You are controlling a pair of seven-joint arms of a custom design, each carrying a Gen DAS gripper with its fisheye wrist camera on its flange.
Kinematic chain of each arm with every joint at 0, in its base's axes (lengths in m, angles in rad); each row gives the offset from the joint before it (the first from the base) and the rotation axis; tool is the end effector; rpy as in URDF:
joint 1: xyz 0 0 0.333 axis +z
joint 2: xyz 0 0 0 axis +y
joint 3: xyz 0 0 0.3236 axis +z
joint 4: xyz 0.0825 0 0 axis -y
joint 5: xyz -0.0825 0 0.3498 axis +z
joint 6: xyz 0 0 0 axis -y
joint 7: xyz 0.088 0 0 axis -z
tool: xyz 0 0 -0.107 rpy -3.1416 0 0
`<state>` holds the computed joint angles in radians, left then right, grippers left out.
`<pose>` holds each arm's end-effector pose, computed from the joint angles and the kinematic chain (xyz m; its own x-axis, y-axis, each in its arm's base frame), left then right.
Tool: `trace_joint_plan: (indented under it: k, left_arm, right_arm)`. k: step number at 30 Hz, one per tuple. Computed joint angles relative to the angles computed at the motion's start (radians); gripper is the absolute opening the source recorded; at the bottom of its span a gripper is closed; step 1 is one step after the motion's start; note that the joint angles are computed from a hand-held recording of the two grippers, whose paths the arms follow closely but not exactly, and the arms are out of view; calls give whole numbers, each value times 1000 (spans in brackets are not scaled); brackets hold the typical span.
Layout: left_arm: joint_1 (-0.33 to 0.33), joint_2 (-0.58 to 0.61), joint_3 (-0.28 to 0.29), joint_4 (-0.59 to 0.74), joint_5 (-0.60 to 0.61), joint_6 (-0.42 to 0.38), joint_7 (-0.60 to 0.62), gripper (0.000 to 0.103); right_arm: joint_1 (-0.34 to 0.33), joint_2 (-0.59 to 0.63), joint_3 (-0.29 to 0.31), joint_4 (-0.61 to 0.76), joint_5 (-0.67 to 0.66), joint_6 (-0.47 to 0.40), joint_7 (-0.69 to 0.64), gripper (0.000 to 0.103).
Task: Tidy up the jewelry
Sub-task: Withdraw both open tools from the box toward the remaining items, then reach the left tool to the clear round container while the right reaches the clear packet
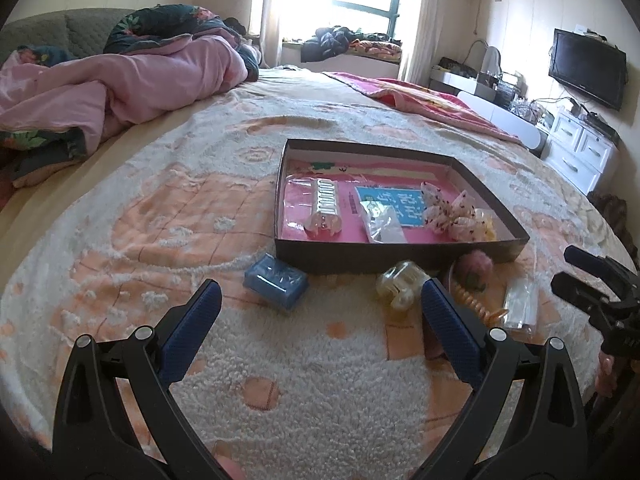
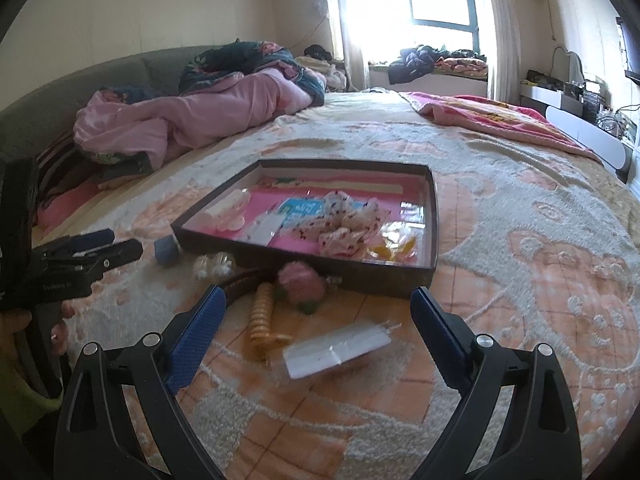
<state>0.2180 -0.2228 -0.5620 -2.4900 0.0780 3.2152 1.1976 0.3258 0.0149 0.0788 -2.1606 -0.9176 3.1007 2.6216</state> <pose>0.4393 -0.1803 0.4968 -0.1555 -0.9806 0.1197 -0.6184 0.0021 -0.7859 0.4720 0.2741 0.5034 0.2939 -0.9516 -0.0899 -0.5860 -0.1051 -0.8035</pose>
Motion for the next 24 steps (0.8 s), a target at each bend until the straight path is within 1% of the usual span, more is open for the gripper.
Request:
trace_joint_plan:
  k: [5, 7, 10, 13, 15, 17, 20, 22, 24]
  left_arm:
    - [-36, 20, 23, 9, 6, -3, 24, 91]
    - [-15, 31, -1, 16, 29, -8, 22, 91]
    - [25, 52, -46, 31, 83, -17, -1, 91]
    - [41, 76, -61, 45, 145, -26, -28, 91]
    - [29, 95, -51, 57, 177, -36, -40, 91]
    - [3, 110, -27, 67, 197, -43, -49, 91]
    - [5, 132, -20, 89, 270, -54, -102, 87]
    - [12, 149, -21, 107, 332, -59, -147, 84]
    - [5, 164, -10, 122, 378, -64, -178, 81]
  right_arm:
    - [7, -4, 9, -28, 49, -6, -54, 91]
    - [9, -4, 12, -40, 78, -10, -82, 91]
    - [11, -1, 11, -46, 79, -15, -86, 91]
    - [13, 6, 9, -46, 83, -24, -93, 91]
    - [15, 13, 7, -46, 93, -34, -109, 91]
    - [17, 20, 5, -45, 106, -42, -129, 93]
    - [22, 34, -3, -36, 97, -62, -133, 93]
    - [21, 39, -6, -34, 112, -66, -149, 93]
    - [19, 44, -6, -32, 145, -73, -183, 93]
